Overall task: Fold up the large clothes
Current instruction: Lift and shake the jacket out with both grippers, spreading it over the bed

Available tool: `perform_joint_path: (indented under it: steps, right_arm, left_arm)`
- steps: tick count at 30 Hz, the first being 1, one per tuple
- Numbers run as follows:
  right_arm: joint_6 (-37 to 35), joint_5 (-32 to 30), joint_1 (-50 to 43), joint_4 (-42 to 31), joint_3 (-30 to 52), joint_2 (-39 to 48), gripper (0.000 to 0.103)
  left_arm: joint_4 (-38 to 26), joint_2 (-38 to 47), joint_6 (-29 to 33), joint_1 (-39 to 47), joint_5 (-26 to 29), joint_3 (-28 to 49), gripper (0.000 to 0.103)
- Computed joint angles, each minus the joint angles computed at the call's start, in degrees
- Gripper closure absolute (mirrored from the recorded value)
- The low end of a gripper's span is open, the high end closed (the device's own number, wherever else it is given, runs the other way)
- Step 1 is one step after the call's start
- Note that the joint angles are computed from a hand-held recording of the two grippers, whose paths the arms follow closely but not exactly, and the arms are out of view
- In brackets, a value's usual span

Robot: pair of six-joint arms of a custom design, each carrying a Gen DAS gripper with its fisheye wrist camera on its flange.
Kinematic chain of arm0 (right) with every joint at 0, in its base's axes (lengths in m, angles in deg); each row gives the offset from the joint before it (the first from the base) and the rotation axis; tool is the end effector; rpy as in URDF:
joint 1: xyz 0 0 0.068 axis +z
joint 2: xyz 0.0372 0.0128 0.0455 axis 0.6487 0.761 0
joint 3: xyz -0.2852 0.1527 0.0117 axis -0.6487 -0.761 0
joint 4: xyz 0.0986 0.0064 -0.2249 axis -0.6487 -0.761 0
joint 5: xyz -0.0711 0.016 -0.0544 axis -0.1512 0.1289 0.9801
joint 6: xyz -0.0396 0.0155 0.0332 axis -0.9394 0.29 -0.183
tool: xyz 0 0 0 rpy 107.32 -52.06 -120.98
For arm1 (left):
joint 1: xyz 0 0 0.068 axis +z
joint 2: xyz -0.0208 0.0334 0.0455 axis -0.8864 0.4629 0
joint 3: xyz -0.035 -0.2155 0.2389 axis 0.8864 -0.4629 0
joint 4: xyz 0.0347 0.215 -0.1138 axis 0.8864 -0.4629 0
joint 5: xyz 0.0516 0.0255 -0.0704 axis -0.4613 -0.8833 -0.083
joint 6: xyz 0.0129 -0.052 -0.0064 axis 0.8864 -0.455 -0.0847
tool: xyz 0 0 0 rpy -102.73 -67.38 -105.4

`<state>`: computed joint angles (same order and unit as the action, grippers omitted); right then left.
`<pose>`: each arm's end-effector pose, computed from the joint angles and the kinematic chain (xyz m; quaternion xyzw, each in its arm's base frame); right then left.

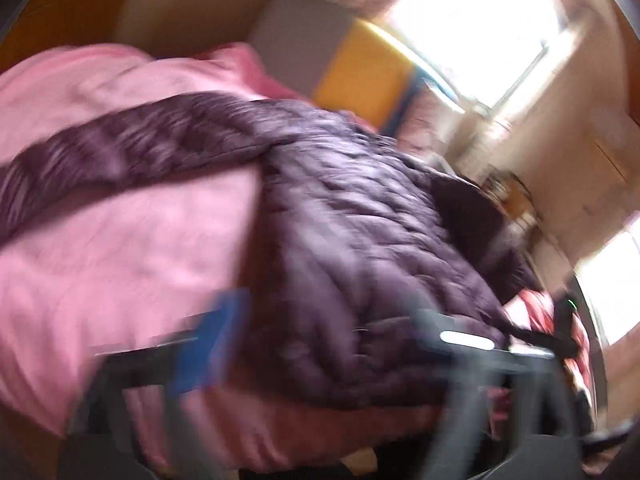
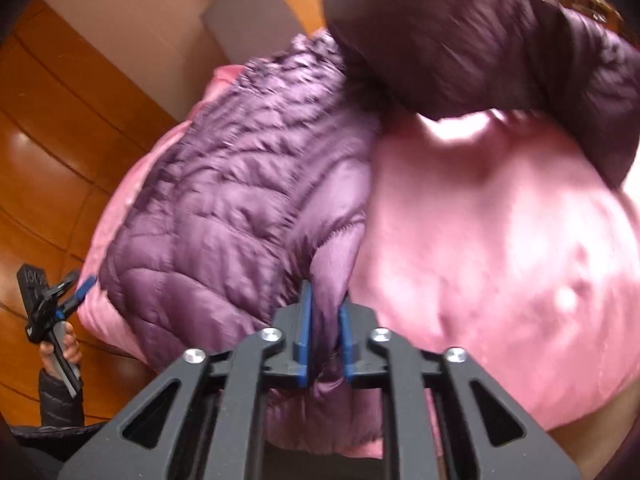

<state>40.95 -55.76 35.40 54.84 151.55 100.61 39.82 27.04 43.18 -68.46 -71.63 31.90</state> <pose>0.3569 -0.0122 0.2429 -0.0273 0.9341 0.2645 0.2383 0.2399 -0.0337 0.2539 -0.1352 0.8933 -0.2282 0.3629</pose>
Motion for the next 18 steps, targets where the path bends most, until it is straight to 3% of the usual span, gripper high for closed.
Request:
perform_joint_path:
  steps: [1, 3, 6, 9, 10, 11, 12, 13, 16, 18]
  right_arm:
    - [0.3, -0.16, -0.47, 0.27, -0.71, 0.07, 0.056]
    - [0.15, -0.51, -1.07, 0.88, -1.97, -0.23, 0.045]
    - [-1.98, -2.43, -1.38, -0.59, -2.56, 0.56, 0.038]
    - [-3.28, -1.76, 0.33, -1.39, -3.15, 1.83, 0.038]
    - [-3.29, -1.45, 0.92, -1.05, -3.45, 1.98, 0.046]
    - [-3.52, -0.96, 1.47, -0.69, -3.78, 1.86, 0.054]
    - [-4.07, -1.61, 1.86, -1.24, -3.42, 1.76, 0.074]
    - [-4.61, -2.72, 1.86, -2.01, -3.14, 1.22, 0.087]
    - [-5.79, -3.48, 2.42, -3.24, -1.81, -2.33, 0.094]
    - [-5.4, -8.03, 0.82, -3.99, -0.56, -5.44, 0.095]
  left_arm:
    - [1.83, 0.67, -1.02, 0.36, 0.44, -1.55, 0.007]
    - [4.67, 3.66, -2.37, 1.95, 3.68, -3.62, 0.007]
    - [9.95, 7.76, -2.82, 1.71, 9.06, -5.32, 0.013]
    - [10.7, 11.39, -0.98, -0.81, 10.07, -4.35, 0.042]
    - [11.05, 11.66, -0.91, -1.16, 10.64, -4.64, 0.064]
    - [11.54, 12.72, -0.92, -0.86, 12.45, -4.54, 0.077]
    - [11.82, 12.61, -1.37, -0.84, 12.86, -4.57, 0.081]
    - [12.61, 12.14, -1.87, -0.84, 13.39, -4.87, 0.088]
    - [10.4, 5.51, -3.59, 1.72, 17.83, -3.82, 0.094]
    - [6.59, -0.15, -3.87, 4.33, 20.83, -2.35, 0.096]
